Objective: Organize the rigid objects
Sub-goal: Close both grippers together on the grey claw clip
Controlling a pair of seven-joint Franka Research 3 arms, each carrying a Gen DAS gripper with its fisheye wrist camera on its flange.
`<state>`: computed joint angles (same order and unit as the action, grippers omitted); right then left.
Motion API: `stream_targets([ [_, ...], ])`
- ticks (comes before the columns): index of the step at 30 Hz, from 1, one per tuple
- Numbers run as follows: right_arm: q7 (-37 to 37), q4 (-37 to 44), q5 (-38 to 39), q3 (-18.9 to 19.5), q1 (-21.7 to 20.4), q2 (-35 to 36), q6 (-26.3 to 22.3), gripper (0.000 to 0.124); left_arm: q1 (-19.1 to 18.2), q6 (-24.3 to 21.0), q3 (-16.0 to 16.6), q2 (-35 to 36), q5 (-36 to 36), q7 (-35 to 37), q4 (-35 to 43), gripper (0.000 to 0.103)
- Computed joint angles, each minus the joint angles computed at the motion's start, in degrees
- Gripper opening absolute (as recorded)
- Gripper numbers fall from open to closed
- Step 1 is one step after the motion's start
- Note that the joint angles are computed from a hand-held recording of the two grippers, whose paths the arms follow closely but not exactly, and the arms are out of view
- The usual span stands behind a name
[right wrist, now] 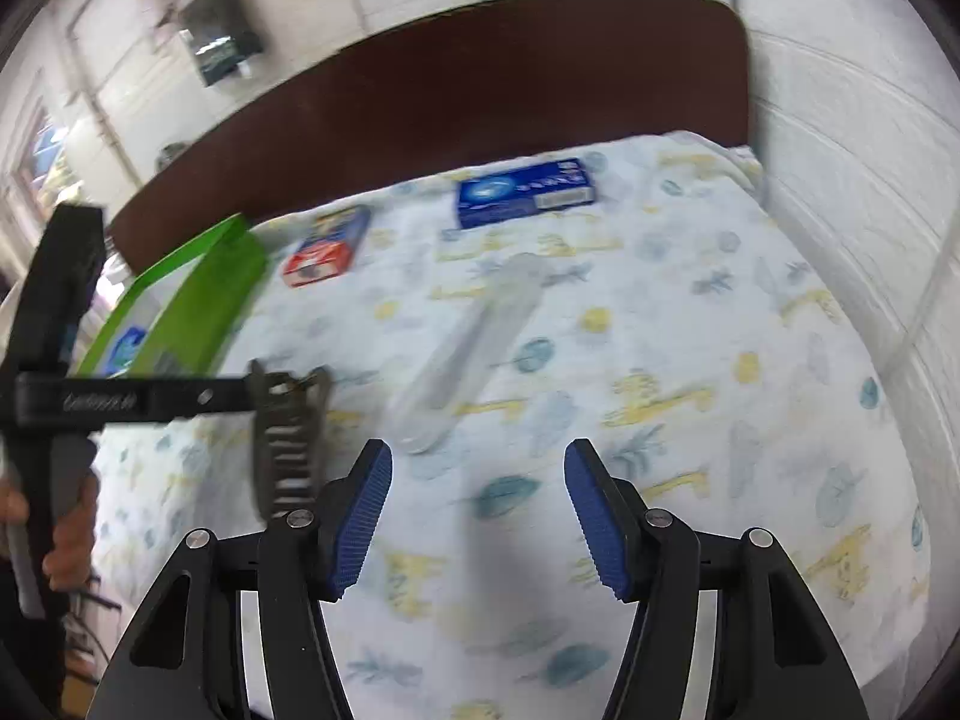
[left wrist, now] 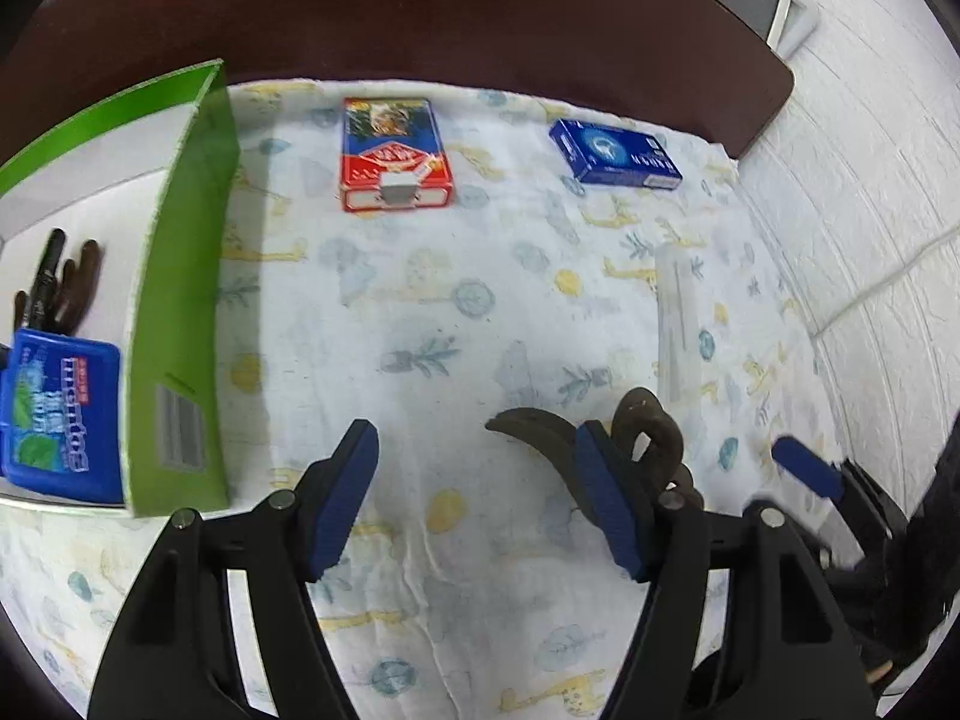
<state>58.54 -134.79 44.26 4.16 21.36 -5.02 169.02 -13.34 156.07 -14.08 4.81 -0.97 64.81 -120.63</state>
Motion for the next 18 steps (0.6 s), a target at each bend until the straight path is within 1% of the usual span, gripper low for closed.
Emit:
stream_targets([
  [1, -7.3, -0.7, 5.1, -0.4, 1.8, -1.2, -0.4, 0.063, -0.3, 0.8, 0.5, -0.4, 2.9, -2.6, -0.3, 0.068],
  [2, -14.0, -1.5, 9.5, -0.8, 3.6, -2.4, -1.1, 0.063, -0.3, 1.8, 0.7, -0.5, 4.0, -3.5, -0.4, 0.068],
  [3, -17.8, -2.1, 12.1, -0.9, 4.6, -3.3, -2.3, 0.063, -0.1, 2.2, 0.7, -0.5, 3.8, -3.8, -0.2, 0.068],
  [4, -19.0, -2.5, 13.2, -0.8, 5.0, -3.8, -3.6, 0.063, 0.1, 1.7, 0.8, 0.1, 3.3, -4.0, 0.8, 0.068],
  [6, -14.6, -2.3, 11.1, 0.0, 4.3, -3.3, -5.8, 0.063, 0.2, 1.2, 0.8, 1.9, 3.3, -4.9, 3.4, 0.068],
  [7, -12.0, -2.1, 9.7, 0.4, 3.8, -2.8, -6.3, 0.063, -0.2, 0.1, 1.1, 3.1, 5.5, -6.8, 5.1, 0.068],
  [8, -9.3, -2.2, 7.9, 0.9, 3.3, -2.4, -5.5, 0.063, -0.7, -1.0, 1.4, 4.2, 8.1, -8.3, 6.7, 0.068],
  [10, -3.9, -3.1, 2.7, 2.2, 2.6, -2.2, -2.8, 0.063, -1.0, -1.7, 1.2, 6.3, 10.4, -7.9, 8.8, 0.068],
  [11, -3.2, -3.3, 1.4, 2.3, 2.8, -2.0, -1.9, 0.063, -0.6, -1.5, 0.7, 7.7, 9.4, -6.6, 9.9, 0.068],
  [12, -2.3, -3.5, -0.2, 2.6, 3.0, -1.7, -1.1, 0.063, 0.6, -0.5, -0.7, 8.6, 6.2, -3.7, 10.1, 0.068],
  [13, -0.4, -3.4, -3.1, 3.0, 2.8, -1.2, -0.7, 0.063, 2.4, 1.1, -2.7, 9.7, 1.2, 0.2, 10.2, 0.068],
  [14, 0.8, -3.2, -4.9, 3.1, 2.8, -0.6, -0.2, 0.063, 3.4, 2.4, -3.9, 10.3, -2.0, 2.6, 10.2, 0.068],
  [15, 3.0, -3.2, -7.0, 3.4, 2.6, -0.1, 0.8, 0.063, 3.7, 3.0, -4.3, 10.8, -3.5, 3.6, 10.2, 0.068],
  [17, 12.9, -3.4, -15.1, 4.0, 0.6, 1.1, 3.0, 0.063, 4.2, 2.8, -5.3, 11.5, -5.8, 6.2, 10.3, 0.068],
  [18, 16.0, -3.3, -17.1, 3.7, 0.0, 1.5, 3.5, 0.063, 3.6, 3.7, -4.9, 11.0, -5.0, 6.6, 9.5, 0.068],
])
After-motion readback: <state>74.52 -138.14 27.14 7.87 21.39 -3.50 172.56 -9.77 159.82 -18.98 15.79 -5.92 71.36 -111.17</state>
